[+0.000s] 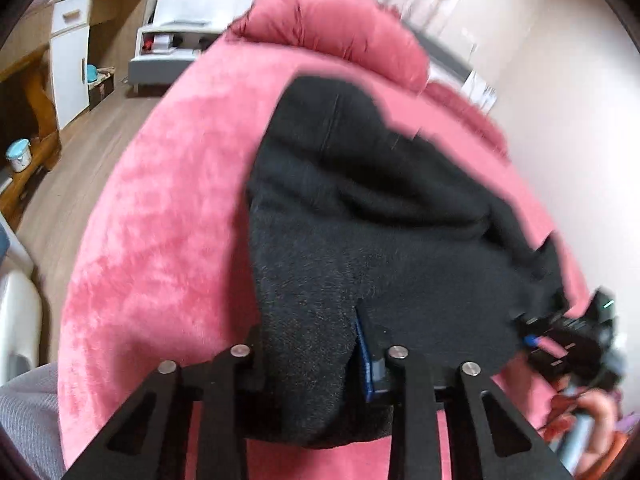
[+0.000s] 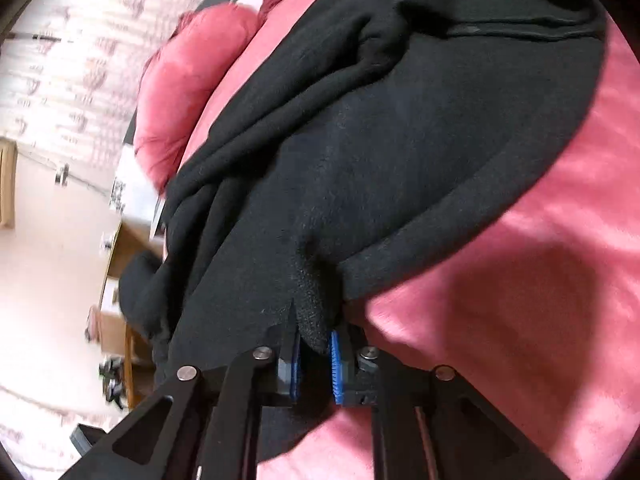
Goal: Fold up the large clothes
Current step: 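Lift and spread the black coat flat across the bed with both grippers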
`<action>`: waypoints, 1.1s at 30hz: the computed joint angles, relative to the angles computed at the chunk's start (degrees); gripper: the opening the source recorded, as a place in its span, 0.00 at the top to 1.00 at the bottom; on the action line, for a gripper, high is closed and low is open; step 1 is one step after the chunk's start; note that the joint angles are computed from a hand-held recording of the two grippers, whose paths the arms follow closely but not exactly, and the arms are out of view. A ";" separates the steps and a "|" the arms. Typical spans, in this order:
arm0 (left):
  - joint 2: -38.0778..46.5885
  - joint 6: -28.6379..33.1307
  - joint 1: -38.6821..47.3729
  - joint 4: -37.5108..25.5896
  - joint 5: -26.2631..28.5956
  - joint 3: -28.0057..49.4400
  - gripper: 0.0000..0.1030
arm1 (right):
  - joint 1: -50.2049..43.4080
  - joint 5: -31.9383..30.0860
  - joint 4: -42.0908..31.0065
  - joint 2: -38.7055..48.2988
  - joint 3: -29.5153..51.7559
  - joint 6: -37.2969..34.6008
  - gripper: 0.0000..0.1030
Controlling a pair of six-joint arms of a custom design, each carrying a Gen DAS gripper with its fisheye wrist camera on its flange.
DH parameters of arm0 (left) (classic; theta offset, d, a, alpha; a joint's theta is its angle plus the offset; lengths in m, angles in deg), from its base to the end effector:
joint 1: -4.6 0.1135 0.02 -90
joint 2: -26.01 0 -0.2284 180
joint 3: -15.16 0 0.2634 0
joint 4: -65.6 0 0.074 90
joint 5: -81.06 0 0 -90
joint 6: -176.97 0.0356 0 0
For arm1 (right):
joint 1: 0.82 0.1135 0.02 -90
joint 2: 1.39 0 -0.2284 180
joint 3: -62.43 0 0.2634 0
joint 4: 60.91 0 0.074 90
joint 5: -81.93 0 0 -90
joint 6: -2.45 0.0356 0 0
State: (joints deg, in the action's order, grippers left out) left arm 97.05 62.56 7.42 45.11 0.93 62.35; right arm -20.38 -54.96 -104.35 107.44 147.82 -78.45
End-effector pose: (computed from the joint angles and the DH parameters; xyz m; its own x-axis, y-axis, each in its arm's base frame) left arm 0.2647 0.0069 0.1468 -0.6662 -0.4405 -0.6018 -0.2211 0.8873 -0.4047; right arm 0.3611 -0.1007 0.1345 -0.8622 0.4211 -0.2815 0.0963 0.6819 0.7251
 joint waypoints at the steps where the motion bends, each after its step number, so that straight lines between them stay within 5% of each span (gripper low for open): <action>1: -2.58 0.10 0.84 -0.12 1.30 -0.68 0.76 | -0.70 -1.60 0.34 -1.58 -0.88 -0.84 0.90; 6: -22.94 1.96 5.05 -10.35 6.84 -1.95 0.79 | -3.24 -4.73 -5.64 -15.67 -4.36 -11.82 0.91; 11: -35.73 5.85 17.67 -22.95 14.25 -4.21 0.79 | -4.22 -11.26 -22.68 -25.29 -4.10 -25.12 0.91; 14: -40.13 13.13 28.26 -31.63 19.06 -7.20 0.79 | -1.26 -11.15 -28.26 -30.62 -9.74 -29.52 0.91; 17: -39.76 17.95 32.27 -35.76 17.58 -13.02 0.77 | -0.53 -8.67 -30.37 -32.24 -17.35 -34.30 0.91; 20: -27.26 17.27 28.90 -32.08 12.40 -13.44 0.69 | 4.02 0.30 -23.33 -28.99 -22.81 -30.11 0.82; 22: -28.64 15.82 27.65 -32.31 10.67 -12.82 0.54 | 4.22 6.30 -23.42 -24.48 -21.33 -29.34 0.68; 28: -48.63 3.74 14.63 -32.25 -11.76 -13.77 0.33 | -11.89 0.23 -30.70 -21.58 -9.05 -33.43 0.62; 33: -31.98 0.97 1.66 -15.87 -16.93 -12.03 0.31 | -22.97 -1.03 -28.97 -10.38 5.72 -21.30 0.60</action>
